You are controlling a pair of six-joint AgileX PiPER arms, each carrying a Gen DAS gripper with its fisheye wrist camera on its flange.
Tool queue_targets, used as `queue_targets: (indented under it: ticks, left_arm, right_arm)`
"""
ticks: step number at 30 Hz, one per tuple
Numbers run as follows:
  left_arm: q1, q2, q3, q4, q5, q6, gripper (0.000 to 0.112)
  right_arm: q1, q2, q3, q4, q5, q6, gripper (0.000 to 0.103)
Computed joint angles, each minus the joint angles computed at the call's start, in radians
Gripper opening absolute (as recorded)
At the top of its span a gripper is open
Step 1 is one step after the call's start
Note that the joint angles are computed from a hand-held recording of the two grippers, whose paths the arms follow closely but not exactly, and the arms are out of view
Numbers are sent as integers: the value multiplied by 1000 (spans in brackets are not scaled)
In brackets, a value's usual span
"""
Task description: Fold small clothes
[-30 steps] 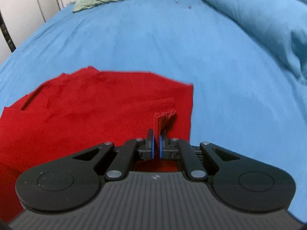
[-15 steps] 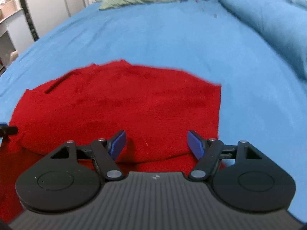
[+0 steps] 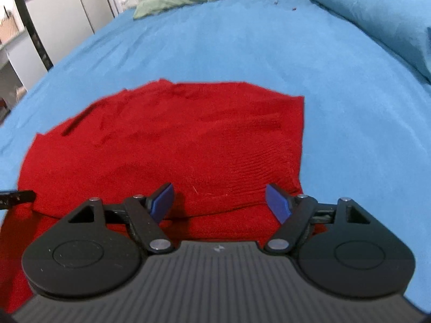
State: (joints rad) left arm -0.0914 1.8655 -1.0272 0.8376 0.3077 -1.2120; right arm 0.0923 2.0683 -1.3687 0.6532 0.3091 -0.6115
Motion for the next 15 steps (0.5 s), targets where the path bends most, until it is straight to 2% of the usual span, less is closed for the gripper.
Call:
queue_targets:
  ticks: [2,4,5,7,10,13,15]
  left_arm:
    - [-20,-66,41,97,29,-111,71]
    - [-53,-145,85,208,84,-214,72]
    - [-77,-193,107,251,120,-251,73]
    - [-109,-282,159,321,159,-306,77]
    - [-173,-403,226,353,243,-321,78]
    - [-250,-540,304,339,322,-320,80]
    - [-330,-656,350,287,402,-310,88]
  right_arm:
    - [-16,-55,59,152,-22,-167,91]
    - [-27,-116,99,210,-26,-244,91]
    - [-43,-156,121,272,-7,-317,91]
    - [-66,-223,143,294,31,-365,91]
    - [-107,-347,196,328,85,-441,95]
    - [-166,-475,254,347,179,-487,95]
    - [-233,-579,308,365,273,-513,95]
